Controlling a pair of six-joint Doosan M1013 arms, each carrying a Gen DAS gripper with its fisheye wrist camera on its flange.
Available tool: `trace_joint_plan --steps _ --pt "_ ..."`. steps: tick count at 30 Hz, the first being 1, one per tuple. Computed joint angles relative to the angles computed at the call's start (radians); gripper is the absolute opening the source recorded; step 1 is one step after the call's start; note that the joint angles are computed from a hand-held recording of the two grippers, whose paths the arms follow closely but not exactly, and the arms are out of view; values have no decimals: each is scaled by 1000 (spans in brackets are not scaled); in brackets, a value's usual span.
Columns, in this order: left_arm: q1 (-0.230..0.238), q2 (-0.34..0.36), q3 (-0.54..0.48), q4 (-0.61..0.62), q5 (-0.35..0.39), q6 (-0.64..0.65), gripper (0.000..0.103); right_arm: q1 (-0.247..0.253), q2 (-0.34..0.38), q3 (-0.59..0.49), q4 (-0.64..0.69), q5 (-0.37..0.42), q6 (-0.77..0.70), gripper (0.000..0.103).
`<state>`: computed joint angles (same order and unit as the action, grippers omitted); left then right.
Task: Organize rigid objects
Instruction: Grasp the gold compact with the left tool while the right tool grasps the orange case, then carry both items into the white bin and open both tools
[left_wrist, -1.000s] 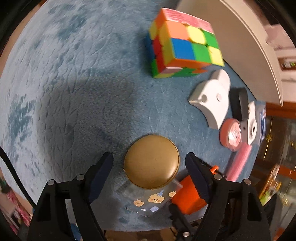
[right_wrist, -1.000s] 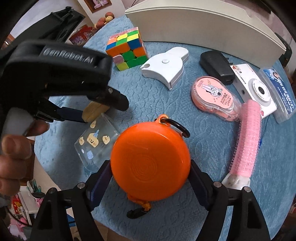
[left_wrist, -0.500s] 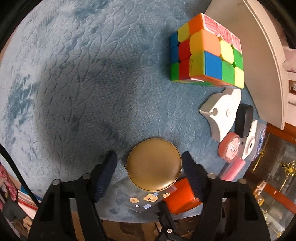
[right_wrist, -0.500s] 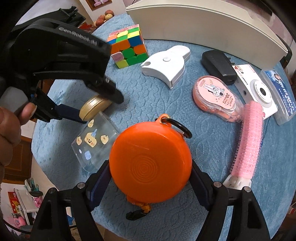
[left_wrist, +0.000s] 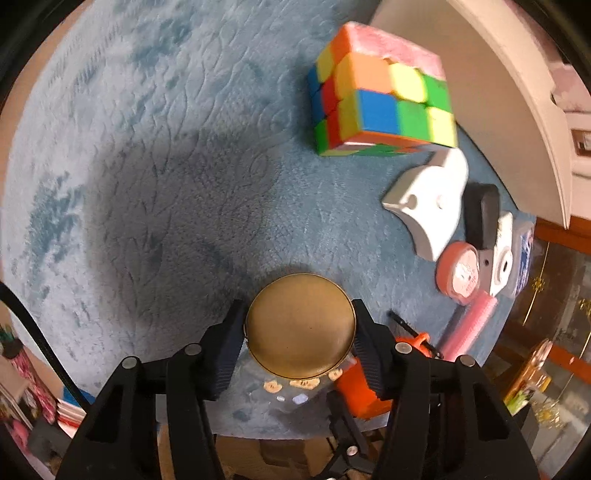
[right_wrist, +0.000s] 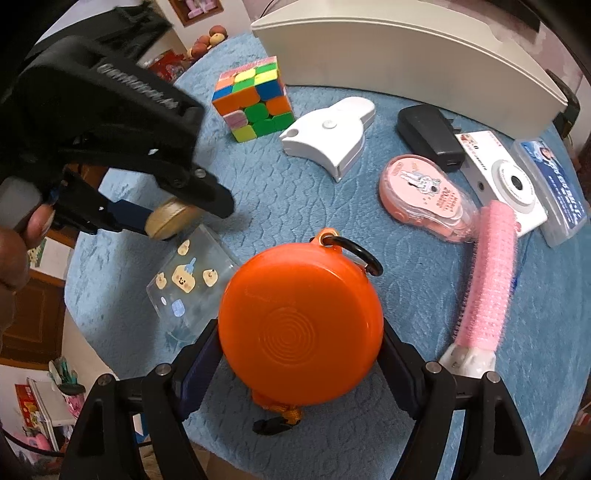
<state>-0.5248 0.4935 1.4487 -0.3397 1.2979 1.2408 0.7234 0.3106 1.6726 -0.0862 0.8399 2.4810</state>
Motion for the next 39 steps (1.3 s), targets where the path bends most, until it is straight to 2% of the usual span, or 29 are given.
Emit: trace_joint_plan --steps 3,11,16,19,26,30,36,39 --pt "-4 -20 0 15 -15 25 59 -4 -23 8 -19 -12 30 80" --pt "-20 -83 -25 81 -65 88 59 -16 -102 3 -189 -20 164 80" --pt "-52 -122 -69 138 -115 135 59 -48 -133 -45 -291 25 210 80" --pt "-64 -120 -120 165 -150 171 59 -73 -138 -80 -340 59 214 80" --pt "-74 -49 -266 181 -174 240 59 -150 -104 -177 -461 134 215 80" --pt "-85 16 -362 237 -197 246 59 -200 -71 -211 -496 166 227 80" --pt "-97 120 -488 305 -205 244 59 -269 -8 -248 -456 172 221 80" --pt "-101 177 -550 311 -176 251 59 -291 22 -257 -414 169 199 80"
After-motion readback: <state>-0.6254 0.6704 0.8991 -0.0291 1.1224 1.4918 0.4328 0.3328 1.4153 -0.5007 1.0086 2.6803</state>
